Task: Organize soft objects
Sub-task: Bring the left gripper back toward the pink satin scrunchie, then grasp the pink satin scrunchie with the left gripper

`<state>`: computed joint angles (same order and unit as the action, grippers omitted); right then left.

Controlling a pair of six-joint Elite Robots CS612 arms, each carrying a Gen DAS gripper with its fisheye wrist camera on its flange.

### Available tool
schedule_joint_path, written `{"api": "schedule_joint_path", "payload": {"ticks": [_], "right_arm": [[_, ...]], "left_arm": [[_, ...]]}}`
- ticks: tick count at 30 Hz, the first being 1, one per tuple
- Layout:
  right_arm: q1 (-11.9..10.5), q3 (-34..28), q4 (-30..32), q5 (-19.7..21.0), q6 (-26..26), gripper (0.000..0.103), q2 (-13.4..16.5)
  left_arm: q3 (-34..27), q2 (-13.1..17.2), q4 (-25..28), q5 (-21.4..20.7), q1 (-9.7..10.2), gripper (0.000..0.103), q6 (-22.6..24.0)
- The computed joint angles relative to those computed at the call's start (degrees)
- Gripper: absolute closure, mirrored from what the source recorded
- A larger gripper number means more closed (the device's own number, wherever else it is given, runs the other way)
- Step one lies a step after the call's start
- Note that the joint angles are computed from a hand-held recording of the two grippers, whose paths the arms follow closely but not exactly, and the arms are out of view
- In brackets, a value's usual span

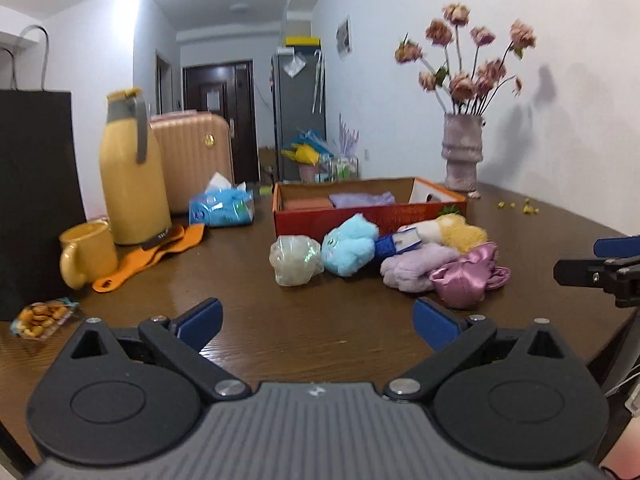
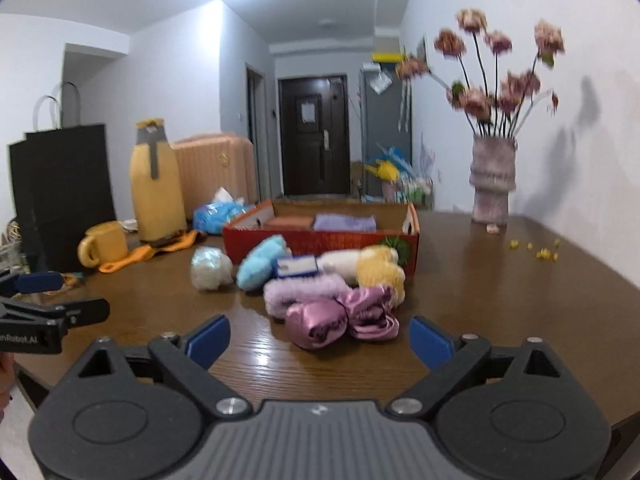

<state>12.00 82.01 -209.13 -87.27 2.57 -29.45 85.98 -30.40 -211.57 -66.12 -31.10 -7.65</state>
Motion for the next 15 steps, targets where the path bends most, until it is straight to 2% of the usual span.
{"api": "schedule_joint_path", "payload": {"ticks": [6,8,10,13,15], "right_arm": [[0.09,-8.69,7.57,-1.2,-0.62,0.009,3.53],[-0.04,-11.66,10.12,-1.48,-0.23,0.013,4.8],[-0.18,-14.65,12.91,-2.1,0.89,0.015,6.0],[-0.48,-18.95,17.38,-1.83,2.52,0.019,7.8],[-0.54,-21.29,19.15,-2.43,2.73,0.022,9.01]], "left_arm": [[-8.28,2.94,8.27,-1.47,1.79,0.0,-0.67],[-11.24,4.11,11.11,-1.27,2.33,0.001,-0.76],[-14.42,5.35,14.2,-1.79,2.99,0.005,-1.32],[-18.43,7.02,17.58,-1.94,3.56,0.007,-2.08],[-20.41,7.7,20.17,-3.82,4.04,0.01,-3.15]]}}
